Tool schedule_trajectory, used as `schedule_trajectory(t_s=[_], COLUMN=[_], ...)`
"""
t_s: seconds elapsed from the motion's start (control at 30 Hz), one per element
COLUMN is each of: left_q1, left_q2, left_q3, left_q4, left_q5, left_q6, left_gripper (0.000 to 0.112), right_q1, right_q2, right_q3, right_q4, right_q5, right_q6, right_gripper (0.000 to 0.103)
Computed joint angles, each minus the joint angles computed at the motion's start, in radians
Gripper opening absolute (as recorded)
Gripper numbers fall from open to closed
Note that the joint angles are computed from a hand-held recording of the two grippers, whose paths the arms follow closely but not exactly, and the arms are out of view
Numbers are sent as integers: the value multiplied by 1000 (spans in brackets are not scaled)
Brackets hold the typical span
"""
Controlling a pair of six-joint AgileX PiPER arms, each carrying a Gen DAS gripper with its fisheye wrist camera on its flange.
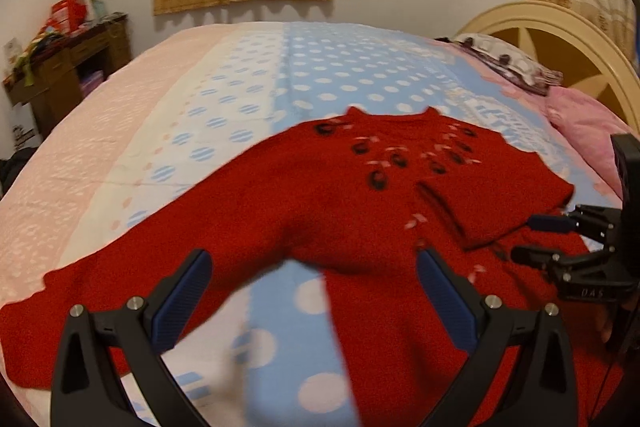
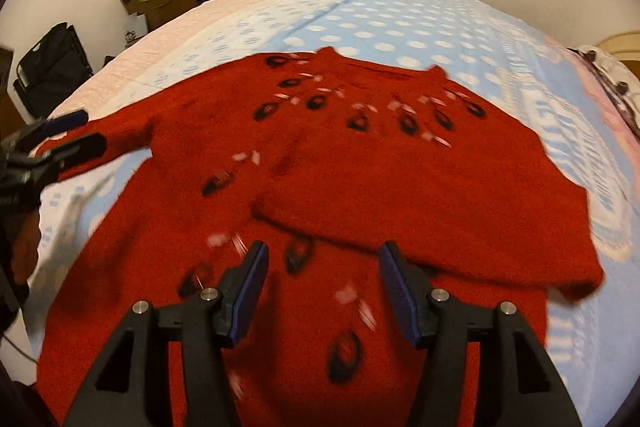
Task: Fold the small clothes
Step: 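Fold the held sleeve across the cardigan body with the right gripper, release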
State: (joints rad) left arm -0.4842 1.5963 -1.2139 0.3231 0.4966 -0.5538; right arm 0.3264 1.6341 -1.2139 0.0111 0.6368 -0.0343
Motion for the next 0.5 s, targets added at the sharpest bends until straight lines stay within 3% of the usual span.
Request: schedule_trajectory(t_s=[0.1, 0.2, 0.3, 0.4, 0.5], left_q1=[-35, -86, -109, -107, -98], left_q2=[62, 140, 246, 346, 425], left_q3=[-101, -210, -346, -467, -559], left_q4=[-102, -112, -197, -289, -366], left_q5=[34, 71, 142, 210, 258], left_q6=[111, 141, 225, 282, 311], left_gripper=[103, 101, 91, 70, 66], right_q1=[-10, -6, 9, 26, 49], right_q2=[-68, -108, -137, -171, -203], right_q3=[86, 154, 203, 238, 279], right_q4=[-59, -109, -165, -233, -321], right_q5=[-25, -61, -87, -122, -158], right_q6=[32, 67, 108, 168, 246], right_gripper=[59, 59, 59, 60, 64])
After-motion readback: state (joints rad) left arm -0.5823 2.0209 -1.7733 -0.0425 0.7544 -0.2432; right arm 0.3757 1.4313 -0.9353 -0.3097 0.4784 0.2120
